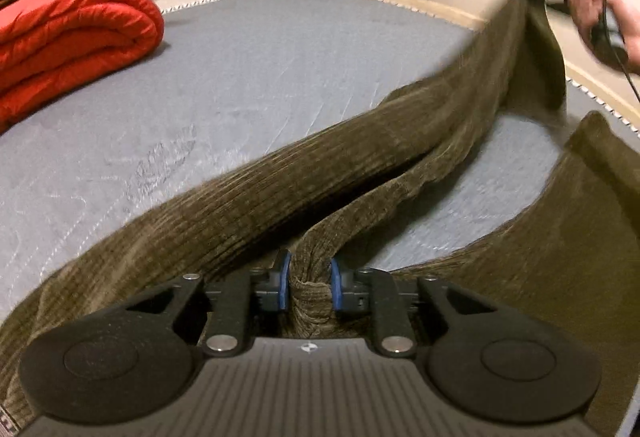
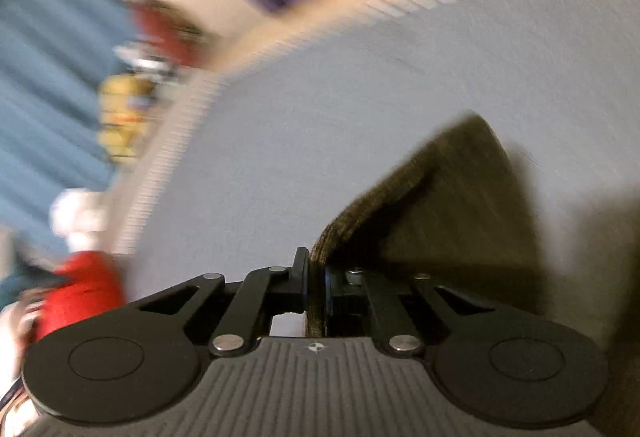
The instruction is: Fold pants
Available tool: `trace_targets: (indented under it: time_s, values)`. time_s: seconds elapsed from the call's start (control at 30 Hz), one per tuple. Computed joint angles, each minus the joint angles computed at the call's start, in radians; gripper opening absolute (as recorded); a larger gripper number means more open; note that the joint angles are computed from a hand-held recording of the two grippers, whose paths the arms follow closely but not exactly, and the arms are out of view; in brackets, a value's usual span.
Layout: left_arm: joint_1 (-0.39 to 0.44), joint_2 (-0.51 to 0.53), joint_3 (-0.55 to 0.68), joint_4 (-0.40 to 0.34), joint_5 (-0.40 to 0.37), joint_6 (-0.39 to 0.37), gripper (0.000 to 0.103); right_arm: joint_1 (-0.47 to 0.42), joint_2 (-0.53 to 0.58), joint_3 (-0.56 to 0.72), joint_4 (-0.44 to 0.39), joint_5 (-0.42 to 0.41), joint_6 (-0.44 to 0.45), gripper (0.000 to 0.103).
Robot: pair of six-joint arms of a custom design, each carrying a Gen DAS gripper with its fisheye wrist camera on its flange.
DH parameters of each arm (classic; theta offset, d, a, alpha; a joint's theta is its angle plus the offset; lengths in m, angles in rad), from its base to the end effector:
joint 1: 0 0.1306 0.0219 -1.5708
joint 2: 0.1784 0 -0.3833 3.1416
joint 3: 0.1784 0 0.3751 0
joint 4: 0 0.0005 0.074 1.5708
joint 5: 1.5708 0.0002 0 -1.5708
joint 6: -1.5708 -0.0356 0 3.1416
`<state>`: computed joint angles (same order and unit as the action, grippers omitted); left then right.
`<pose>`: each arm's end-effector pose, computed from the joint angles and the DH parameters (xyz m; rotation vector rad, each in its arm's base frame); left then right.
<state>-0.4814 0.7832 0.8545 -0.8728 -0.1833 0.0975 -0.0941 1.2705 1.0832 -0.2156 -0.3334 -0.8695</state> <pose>0.2265 -0.1116 0.3932 0.3632 2.3279 -0.0647 0.4419 -0.0305 0.3988 0.7419 1.9066 0.8247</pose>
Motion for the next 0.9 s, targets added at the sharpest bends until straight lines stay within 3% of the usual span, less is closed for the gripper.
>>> trace_targets:
  time_s: [0.1, 0.17, 0.27, 0.33, 0.4, 0.43, 0.53, 0.67, 0.73, 0.8, 0.83, 0.9]
  values:
    - [0.01, -0.017, 0.009, -0.016, 0.032, -0.03, 0.022, 0.052, -0.12, -0.031, 0.19, 0.07, 0.128, 0.007]
    - [0.007, -0.027, 0.012, -0.031, 0.045, -0.046, 0.021, 0.042, -0.137, -0.045, 0.177, 0.103, 0.074, 0.007]
    - [-0.005, -0.022, 0.022, -0.073, 0.057, -0.082, 0.021, 0.008, -0.135, -0.086, 0.067, 0.143, 0.056, 0.007]
    - [-0.01, -0.015, 0.02, -0.098, 0.071, -0.099, 0.021, -0.006, -0.08, -0.071, -0.129, 0.185, 0.09, 0.007]
    - [-0.019, -0.002, 0.021, -0.122, 0.08, -0.115, 0.022, -0.038, -0.012, -0.076, -0.296, 0.176, 0.072, 0.007]
    - [-0.023, 0.002, 0.022, -0.128, 0.079, -0.119, 0.022, -0.056, 0.006, -0.092, -0.33, 0.15, 0.047, 0.007]
    - [-0.007, 0.003, 0.031, -0.141, 0.11, -0.135, 0.021, -0.076, -0.015, -0.147, -0.291, 0.109, 0.033, 0.007]
    - [0.071, 0.001, 0.037, -0.154, 0.233, -0.122, 0.021, -0.042, -0.074, -0.153, -0.222, 0.208, 0.093, 0.007]
    - [0.116, 0.026, 0.035, -0.197, 0.31, -0.137, 0.024, -0.007, -0.045, -0.123, -0.312, 0.286, 0.151, 0.008]
    - [0.139, 0.019, 0.034, -0.22, 0.355, -0.145, 0.028, 0.009, -0.004, -0.091, -0.425, 0.302, 0.152, 0.018]
    - [0.146, -0.001, 0.042, -0.222, 0.358, -0.14, 0.029, 0.011, -0.015, -0.102, -0.44, 0.314, 0.134, 0.018]
    - [0.19, -0.039, 0.064, -0.227, 0.397, -0.138, 0.032, 0.02, -0.054, -0.108, -0.452, 0.37, 0.09, 0.027]
